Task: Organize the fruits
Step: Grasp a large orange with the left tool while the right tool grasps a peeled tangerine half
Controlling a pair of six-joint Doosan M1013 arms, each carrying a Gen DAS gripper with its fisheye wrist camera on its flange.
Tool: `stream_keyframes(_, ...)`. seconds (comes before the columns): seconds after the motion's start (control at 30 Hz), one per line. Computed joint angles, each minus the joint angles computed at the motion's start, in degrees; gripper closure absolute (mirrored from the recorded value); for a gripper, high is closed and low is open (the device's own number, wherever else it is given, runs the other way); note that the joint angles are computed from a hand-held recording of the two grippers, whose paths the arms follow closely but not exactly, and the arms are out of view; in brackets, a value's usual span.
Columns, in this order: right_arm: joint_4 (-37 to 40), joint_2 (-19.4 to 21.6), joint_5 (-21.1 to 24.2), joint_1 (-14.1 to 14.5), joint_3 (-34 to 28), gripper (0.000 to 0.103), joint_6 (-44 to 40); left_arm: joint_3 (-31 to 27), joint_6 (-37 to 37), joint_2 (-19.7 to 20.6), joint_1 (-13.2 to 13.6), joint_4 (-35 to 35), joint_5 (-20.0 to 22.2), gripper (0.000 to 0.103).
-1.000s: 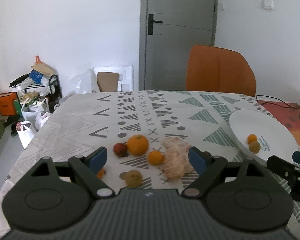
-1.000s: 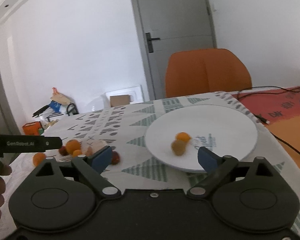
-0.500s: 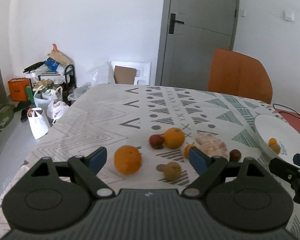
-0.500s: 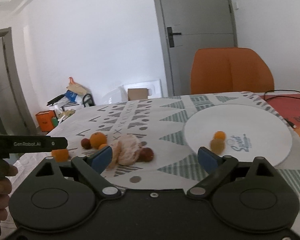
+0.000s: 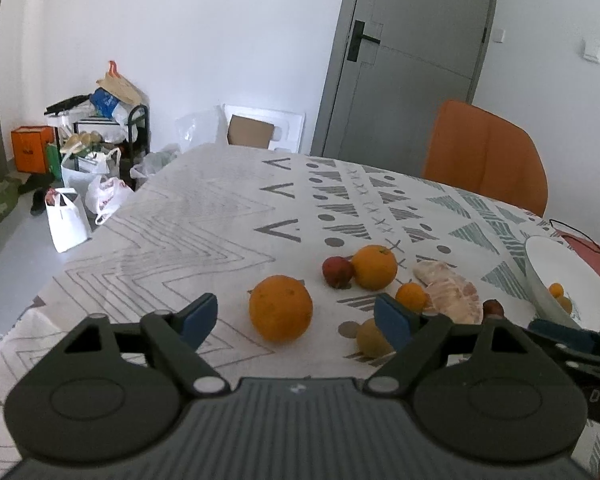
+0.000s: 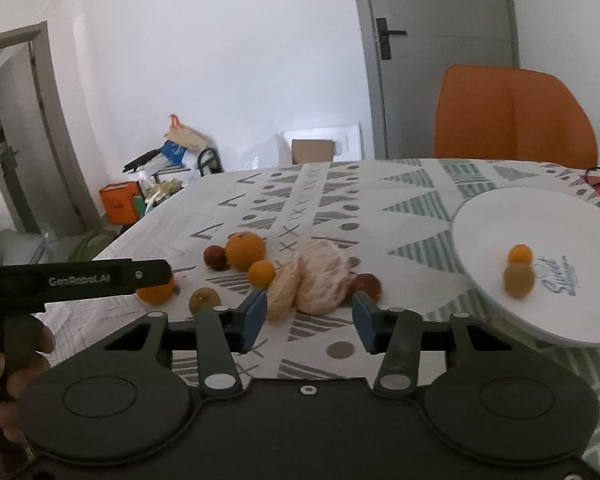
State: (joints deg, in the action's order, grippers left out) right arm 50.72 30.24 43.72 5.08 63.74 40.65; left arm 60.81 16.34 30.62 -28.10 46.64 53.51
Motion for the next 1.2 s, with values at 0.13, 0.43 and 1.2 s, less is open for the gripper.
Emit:
stream_keyframes(0.13, -1.6, 0.9, 1.3, 0.5, -1.5, 0.059, 1.1, 0.1, -0.1, 0.2, 0.4, -0.9, -0.9, 0.023)
stream_keyframes(0.43, -4.9, 3.2, 4.6, 1.5, -5.2, 0.064, 4.6, -0.9, 1.6, 1.0, 1.6, -4.9, -1.9, 0.045)
stream_keyframes(1.2, -4.0, 1.2, 7.0, -0.1, -1.8, 0.089, 4.6, 0.2, 1.0, -0.7, -0.2, -5.0, -0.5, 0.066)
